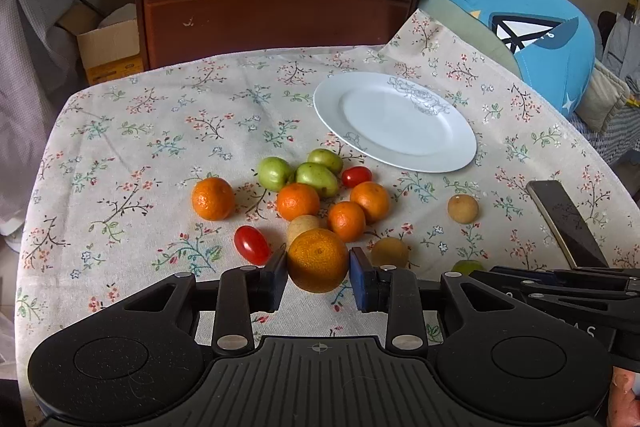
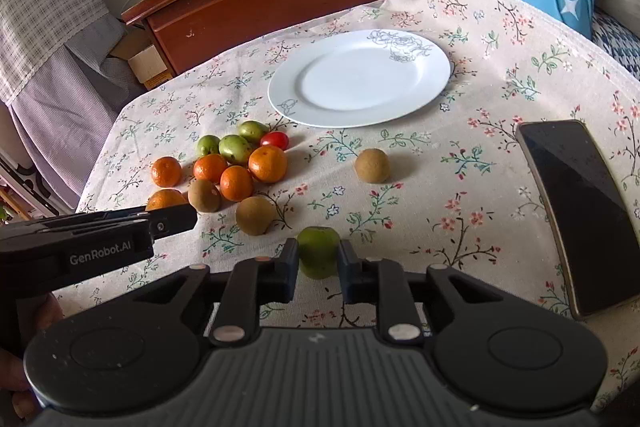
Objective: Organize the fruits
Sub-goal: 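Carry the lime and the orange over the white plate with both tools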
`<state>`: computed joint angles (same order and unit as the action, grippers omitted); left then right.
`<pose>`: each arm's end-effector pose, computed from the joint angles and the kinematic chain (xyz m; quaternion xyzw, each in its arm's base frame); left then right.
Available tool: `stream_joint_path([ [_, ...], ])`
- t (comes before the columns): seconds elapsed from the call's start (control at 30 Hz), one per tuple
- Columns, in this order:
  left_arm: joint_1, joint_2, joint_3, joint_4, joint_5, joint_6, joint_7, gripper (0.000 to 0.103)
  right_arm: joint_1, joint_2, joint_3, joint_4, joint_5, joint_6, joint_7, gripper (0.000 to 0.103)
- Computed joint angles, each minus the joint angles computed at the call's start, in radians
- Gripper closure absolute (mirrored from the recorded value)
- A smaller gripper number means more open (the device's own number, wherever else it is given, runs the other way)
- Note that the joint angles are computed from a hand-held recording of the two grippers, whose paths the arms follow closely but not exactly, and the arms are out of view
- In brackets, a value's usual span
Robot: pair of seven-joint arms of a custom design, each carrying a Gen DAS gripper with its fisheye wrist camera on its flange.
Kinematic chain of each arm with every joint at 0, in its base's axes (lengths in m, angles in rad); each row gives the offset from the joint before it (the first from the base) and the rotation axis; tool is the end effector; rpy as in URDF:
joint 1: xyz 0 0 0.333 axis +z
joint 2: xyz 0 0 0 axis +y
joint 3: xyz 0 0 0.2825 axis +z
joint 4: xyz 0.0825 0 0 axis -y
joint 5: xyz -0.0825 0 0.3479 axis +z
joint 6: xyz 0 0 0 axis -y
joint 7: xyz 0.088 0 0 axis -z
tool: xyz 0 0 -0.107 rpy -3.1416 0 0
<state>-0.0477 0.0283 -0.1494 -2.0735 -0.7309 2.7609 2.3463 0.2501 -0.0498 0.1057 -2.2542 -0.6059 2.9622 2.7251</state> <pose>0.5566 -0.0820 0.4681 -0.5198 0.7639 -0.3503 0.1536 0.4813 0.2205 0.4525 -0.5691 0.7255 -0.1710 0.3472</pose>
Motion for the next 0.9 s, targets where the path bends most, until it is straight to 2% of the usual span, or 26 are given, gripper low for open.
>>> stream_joint_path([
  [0.13, 0.003, 0.011, -0.001, 0.025, -0.011, -0.024, 0.001, 0.073, 0.008, 0.021, -0.007, 0.020, 0.054, 0.014, -0.068, 0.085],
  [0.23, 0.002, 0.016, -0.004, 0.020, 0.019, -0.001, -0.018, 0.073, 0.015, 0.031, -0.012, 0.032, 0.047, -0.016, -0.061, 0.085],
  [0.47, 0.008, 0.019, -0.008, 0.018, 0.034, 0.002, -0.037, 0.073, 0.018, 0.026, -0.019, 0.017, 0.074, -0.006, -0.068, 0.084],
  [0.57, 0.009, 0.020, -0.008, 0.021, 0.029, 0.002, -0.043, 0.073, 0.020, 0.027, -0.019, 0.018, 0.091, -0.004, -0.073, 0.079],
  [0.67, 0.009, 0.022, -0.008, 0.025, 0.031, 0.003, -0.050, 0.073, 0.016, 0.035, -0.022, 0.024, 0.081, 0.016, -0.056, 0.068],
  [0.83, 0.010, 0.030, -0.009, 0.036, 0.059, 0.002, -0.078, 0.073, 0.034, 0.083, -0.029, 0.078, 0.118, -0.013, -0.131, 0.068],
  [0.9, 0.012, 0.037, -0.011, 0.050, 0.061, -0.008, -0.081, 0.073, 0.043, 0.098, -0.029, 0.093, 0.173, -0.019, -0.215, 0.075],
])
